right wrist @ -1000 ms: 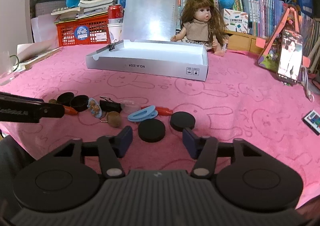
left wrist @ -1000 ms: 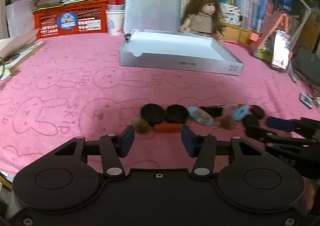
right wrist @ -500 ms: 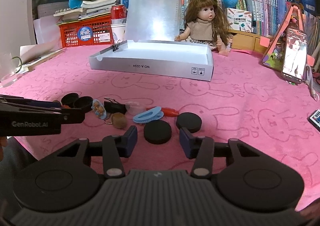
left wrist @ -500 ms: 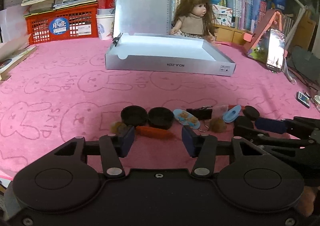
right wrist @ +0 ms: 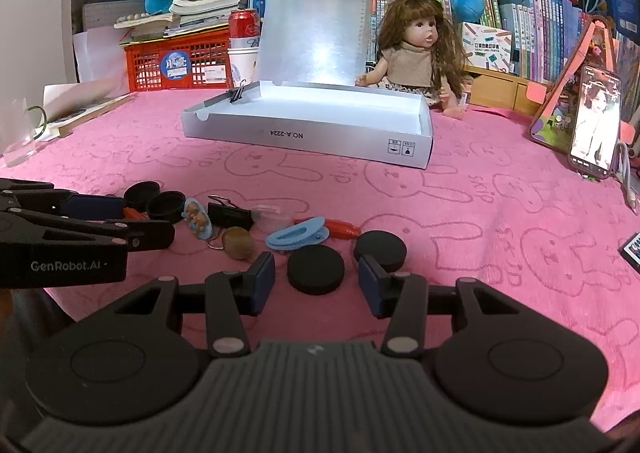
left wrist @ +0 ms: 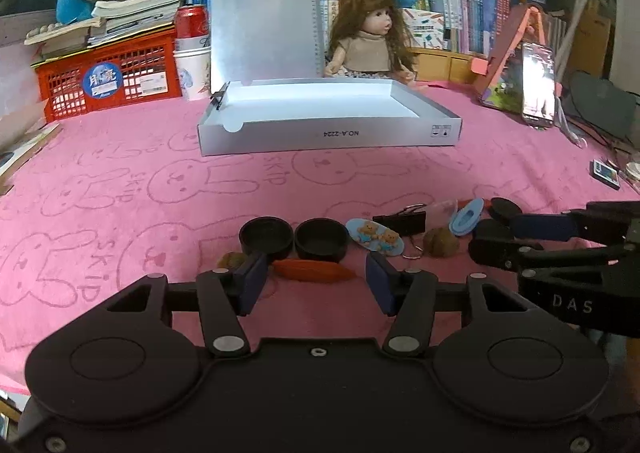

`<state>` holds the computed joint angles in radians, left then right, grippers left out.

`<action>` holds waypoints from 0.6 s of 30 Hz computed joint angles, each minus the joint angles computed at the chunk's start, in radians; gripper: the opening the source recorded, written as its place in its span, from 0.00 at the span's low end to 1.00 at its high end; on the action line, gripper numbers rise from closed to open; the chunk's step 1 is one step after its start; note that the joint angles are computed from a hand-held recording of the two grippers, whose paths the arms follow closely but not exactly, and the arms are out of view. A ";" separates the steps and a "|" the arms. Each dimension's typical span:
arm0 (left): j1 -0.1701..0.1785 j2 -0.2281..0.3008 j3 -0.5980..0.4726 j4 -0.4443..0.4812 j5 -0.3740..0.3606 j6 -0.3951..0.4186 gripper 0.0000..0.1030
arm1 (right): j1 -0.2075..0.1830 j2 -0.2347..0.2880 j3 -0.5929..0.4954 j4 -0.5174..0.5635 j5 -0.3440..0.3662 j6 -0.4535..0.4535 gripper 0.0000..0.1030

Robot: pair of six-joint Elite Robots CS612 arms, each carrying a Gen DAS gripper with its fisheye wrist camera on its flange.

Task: Organize rigid objects
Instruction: 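Grasp the orange stick with the left tool while the right tool grasps a black disc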

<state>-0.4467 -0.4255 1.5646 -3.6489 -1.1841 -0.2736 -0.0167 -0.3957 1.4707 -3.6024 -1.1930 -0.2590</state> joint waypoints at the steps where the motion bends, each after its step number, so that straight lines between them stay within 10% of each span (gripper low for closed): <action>1: -0.001 0.000 0.000 0.000 0.003 0.004 0.43 | 0.000 0.000 0.000 -0.001 0.003 -0.005 0.47; 18: -0.010 -0.028 0.025 0.002 0.031 -0.058 0.41 | 0.001 -0.013 0.007 -0.006 -0.016 0.051 0.35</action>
<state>-0.4563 -0.4537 1.5892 -3.6470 -1.1535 -0.3312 -0.0158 -0.4091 1.4780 -3.6080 -1.2089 -0.2082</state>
